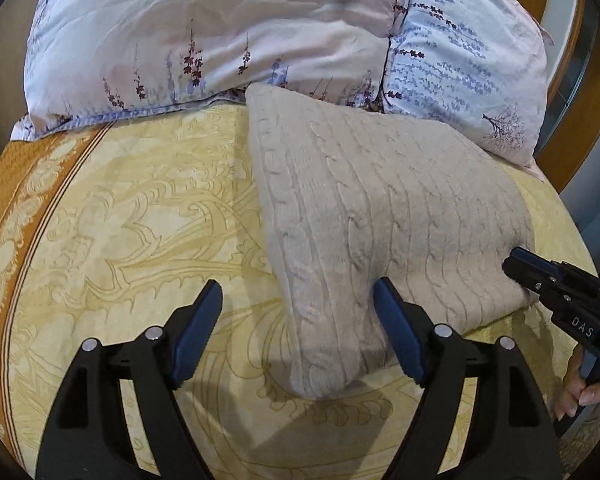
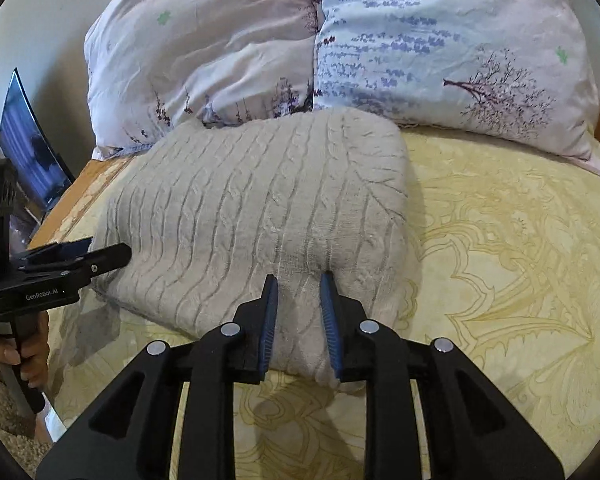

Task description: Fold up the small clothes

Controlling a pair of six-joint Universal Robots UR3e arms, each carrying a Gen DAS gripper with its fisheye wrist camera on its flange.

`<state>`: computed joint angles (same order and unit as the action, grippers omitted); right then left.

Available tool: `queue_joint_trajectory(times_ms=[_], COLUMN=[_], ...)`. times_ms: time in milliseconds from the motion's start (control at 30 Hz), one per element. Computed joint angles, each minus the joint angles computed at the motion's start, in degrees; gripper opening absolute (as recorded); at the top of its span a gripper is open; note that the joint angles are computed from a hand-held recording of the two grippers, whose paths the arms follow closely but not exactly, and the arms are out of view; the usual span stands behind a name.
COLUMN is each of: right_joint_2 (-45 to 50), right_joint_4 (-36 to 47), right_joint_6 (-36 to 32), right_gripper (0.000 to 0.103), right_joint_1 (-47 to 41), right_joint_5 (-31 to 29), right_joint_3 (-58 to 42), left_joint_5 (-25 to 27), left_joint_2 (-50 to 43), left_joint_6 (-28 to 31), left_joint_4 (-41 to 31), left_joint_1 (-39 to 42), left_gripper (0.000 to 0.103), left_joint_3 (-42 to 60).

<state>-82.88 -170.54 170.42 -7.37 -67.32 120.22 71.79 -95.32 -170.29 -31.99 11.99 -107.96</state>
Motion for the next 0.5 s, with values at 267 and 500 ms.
queue_joint_trajectory(times_ms=[267, 500], right_joint_2=[-9.3, -9.1], right_joint_4=[-9.6, -10.1], right_joint_6=[3.0, 4.1], right_gripper=[0.069, 0.089], right_joint_1=[-3.4, -1.9], right_joint_5=[-1.1, -4.5], right_joint_3=[10.9, 12.6], left_joint_5=[-1.5, 0.8], left_joint_2=[9.0, 12.9], left_joint_6=[1.5, 0.5], left_joint_4=[5.6, 5.8], left_joint_1=[2.4, 1.1], left_gripper=[0.093, 0.101], left_joint_3=[-10.3, -14.0])
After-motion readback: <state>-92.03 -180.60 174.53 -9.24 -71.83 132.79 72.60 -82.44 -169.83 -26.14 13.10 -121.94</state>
